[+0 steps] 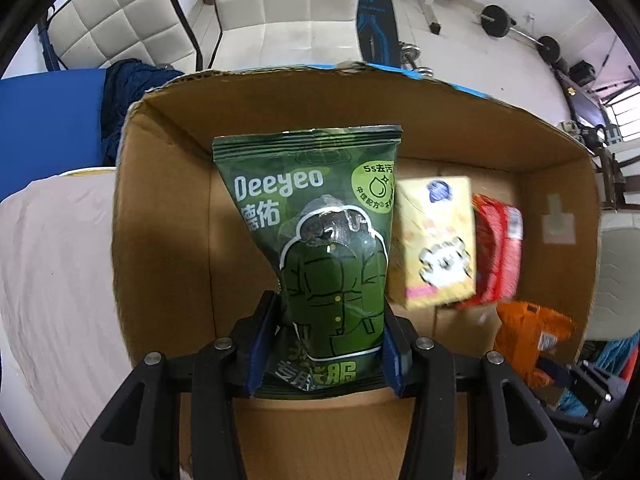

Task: Organize soft objects
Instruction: 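Carry both bags into the box and open both tools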

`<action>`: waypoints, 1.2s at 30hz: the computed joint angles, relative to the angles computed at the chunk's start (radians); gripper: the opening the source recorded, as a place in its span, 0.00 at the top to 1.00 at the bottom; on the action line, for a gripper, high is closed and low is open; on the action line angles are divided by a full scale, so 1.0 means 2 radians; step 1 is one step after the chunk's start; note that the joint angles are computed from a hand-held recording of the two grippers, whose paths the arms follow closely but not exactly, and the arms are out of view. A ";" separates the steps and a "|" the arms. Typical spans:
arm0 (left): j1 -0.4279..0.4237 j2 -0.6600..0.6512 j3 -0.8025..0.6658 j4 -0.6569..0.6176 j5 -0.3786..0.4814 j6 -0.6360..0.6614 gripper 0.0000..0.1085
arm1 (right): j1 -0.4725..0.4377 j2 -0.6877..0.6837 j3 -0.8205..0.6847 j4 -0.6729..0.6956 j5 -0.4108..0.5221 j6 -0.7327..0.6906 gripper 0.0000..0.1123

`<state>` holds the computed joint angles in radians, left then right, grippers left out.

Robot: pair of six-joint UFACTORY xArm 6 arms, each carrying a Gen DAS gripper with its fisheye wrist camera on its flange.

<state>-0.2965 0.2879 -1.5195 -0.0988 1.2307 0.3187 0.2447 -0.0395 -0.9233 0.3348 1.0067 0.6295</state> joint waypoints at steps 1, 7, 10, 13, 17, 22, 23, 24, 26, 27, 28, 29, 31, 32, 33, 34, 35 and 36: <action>-0.001 0.009 -0.008 0.001 0.004 -0.002 0.60 | 0.004 0.005 -0.007 -0.003 0.006 0.004 0.55; -0.012 0.043 -0.042 0.027 0.019 -0.016 0.59 | 0.003 0.045 -0.034 0.009 0.014 -0.017 0.52; -0.013 0.053 -0.060 0.028 0.035 -0.027 0.59 | 0.005 0.055 -0.047 0.000 0.027 -0.013 0.47; -0.011 0.052 -0.067 0.023 0.042 -0.032 0.59 | 0.004 0.055 -0.050 0.001 0.026 -0.007 0.44; -0.011 0.034 -0.060 0.021 0.046 -0.030 0.59 | 0.003 0.047 -0.055 -0.008 0.029 0.002 0.29; -0.008 -0.005 -0.035 0.017 0.042 -0.025 0.59 | 0.005 0.027 -0.044 -0.016 0.031 0.010 0.29; -0.006 -0.015 -0.028 0.013 0.041 -0.022 0.59 | 0.006 0.027 -0.046 -0.016 0.031 0.012 0.29; -0.005 -0.025 -0.020 0.011 0.039 -0.020 0.59 | 0.006 0.024 -0.046 -0.018 0.033 0.012 0.29; 0.002 -0.053 0.002 0.005 0.036 -0.010 0.59 | 0.008 0.015 -0.045 -0.022 0.038 0.016 0.29; 0.003 -0.060 0.007 0.004 0.034 -0.009 0.58 | 0.010 0.009 -0.044 -0.024 0.040 0.019 0.29; 0.004 -0.071 0.017 0.004 0.030 -0.007 0.58 | 0.012 0.005 -0.044 -0.026 0.041 0.022 0.29; 0.006 -0.082 0.027 0.002 0.028 -0.002 0.56 | 0.014 0.002 -0.043 -0.029 0.042 0.026 0.29; 0.012 -0.111 0.054 -0.003 0.018 0.003 0.53 | 0.019 -0.006 -0.042 -0.036 0.043 0.035 0.29; 0.016 -0.120 0.065 -0.006 0.014 0.008 0.52 | 0.022 -0.011 -0.041 -0.039 0.045 0.038 0.29; 0.019 -0.129 0.074 -0.008 0.012 0.008 0.50 | 0.025 -0.015 -0.041 -0.043 0.047 0.043 0.29; 0.021 -0.134 0.078 -0.009 0.011 0.007 0.49 | 0.029 -0.017 -0.041 -0.046 0.046 0.047 0.27; 0.024 -0.145 0.088 -0.014 0.008 0.008 0.43 | 0.033 -0.020 -0.040 -0.047 0.046 0.050 0.24; 0.027 -0.154 0.096 -0.018 0.007 0.010 0.35 | 0.037 -0.024 -0.040 -0.052 0.047 0.054 0.18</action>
<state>-0.2423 -0.0199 -1.3267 -0.1343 1.2443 0.3392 0.3189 -0.0874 -1.0028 0.2317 1.0999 0.7376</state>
